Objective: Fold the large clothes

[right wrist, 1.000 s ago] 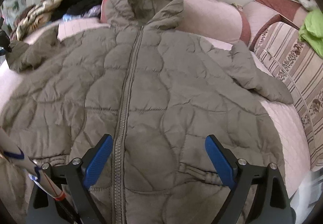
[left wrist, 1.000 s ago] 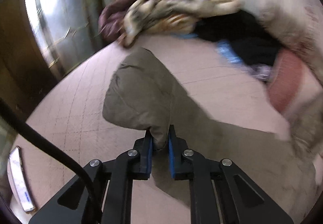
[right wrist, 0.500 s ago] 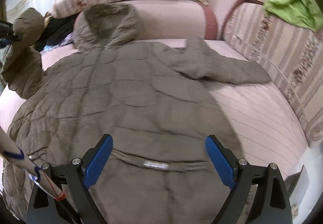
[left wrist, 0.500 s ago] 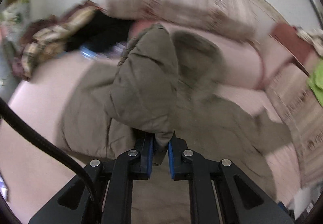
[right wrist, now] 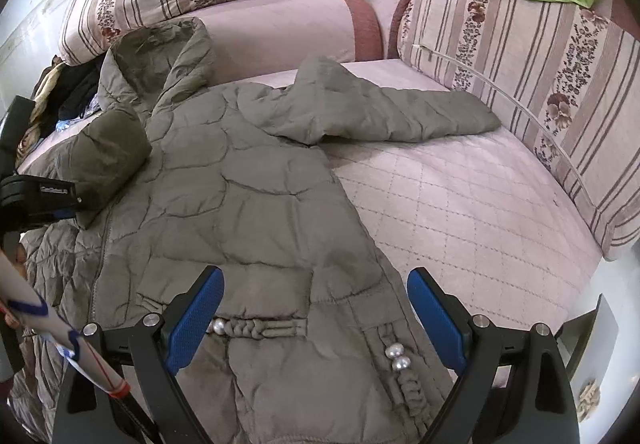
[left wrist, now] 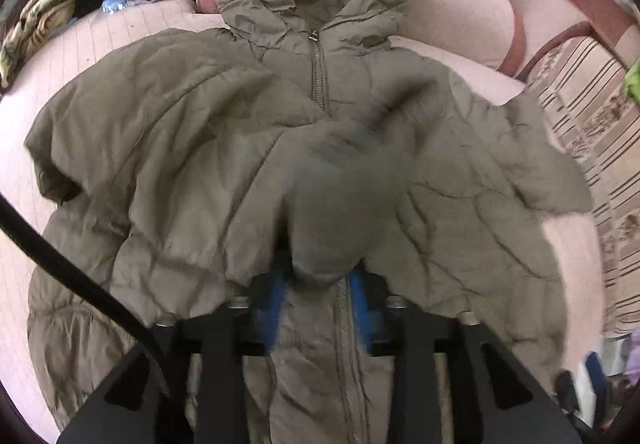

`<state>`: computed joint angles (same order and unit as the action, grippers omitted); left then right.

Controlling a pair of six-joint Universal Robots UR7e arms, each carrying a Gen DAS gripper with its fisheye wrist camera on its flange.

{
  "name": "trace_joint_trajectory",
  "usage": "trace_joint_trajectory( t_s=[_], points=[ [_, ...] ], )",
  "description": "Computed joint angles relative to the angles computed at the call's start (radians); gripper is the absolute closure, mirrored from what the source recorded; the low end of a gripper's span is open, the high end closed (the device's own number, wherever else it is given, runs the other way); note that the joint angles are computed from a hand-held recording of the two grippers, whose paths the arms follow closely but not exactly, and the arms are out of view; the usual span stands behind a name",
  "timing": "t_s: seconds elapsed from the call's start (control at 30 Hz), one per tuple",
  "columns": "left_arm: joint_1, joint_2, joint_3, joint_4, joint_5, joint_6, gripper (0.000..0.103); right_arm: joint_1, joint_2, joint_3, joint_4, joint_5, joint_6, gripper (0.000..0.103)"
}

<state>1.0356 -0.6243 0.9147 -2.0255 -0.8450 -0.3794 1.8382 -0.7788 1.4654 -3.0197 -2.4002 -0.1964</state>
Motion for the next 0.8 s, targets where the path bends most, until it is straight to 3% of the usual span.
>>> trace_joint_trajectory(
  t_s=[0.03,0.1,0.23,0.3,0.43,0.6,0.67,0.73,0.8],
  points=[
    [-0.007,-0.028,0.043,-0.027,-0.010,-0.008,0.050,0.001,0.005,-0.014,0.012,0.011,0.000,0.008],
    [-0.026,-0.078,0.117,-0.083,0.013,0.002,0.042,0.007,0.020,-0.048,0.037,0.042,-0.006,0.008],
    [-0.076,-0.182,0.285,-0.184,0.159,0.053,0.034,0.014,0.068,-0.150,0.120,0.124,-0.020,0.006],
    [-0.097,-0.235,0.379,-0.234,0.245,0.042,0.033,0.009,0.110,-0.225,0.189,0.179,-0.006,0.006],
    [-0.109,-0.317,0.491,-0.218,0.330,-0.055,0.033,-0.005,0.213,-0.392,0.346,0.250,0.058,0.006],
    [-0.131,-0.402,0.583,-0.091,0.430,-0.241,0.033,-0.028,0.371,-0.669,0.581,0.278,0.143,0.006],
    [-0.141,-0.431,0.608,-0.065,0.437,-0.295,0.033,-0.034,0.409,-0.741,0.637,0.300,0.156,0.018],
    [-0.154,-0.451,0.621,-0.017,0.450,-0.353,0.033,-0.031,0.463,-0.857,0.732,0.302,0.163,0.061],
    [-0.167,-0.461,0.628,0.032,0.471,-0.407,0.033,-0.028,0.501,-0.945,0.773,0.297,0.154,0.077]
  ],
)
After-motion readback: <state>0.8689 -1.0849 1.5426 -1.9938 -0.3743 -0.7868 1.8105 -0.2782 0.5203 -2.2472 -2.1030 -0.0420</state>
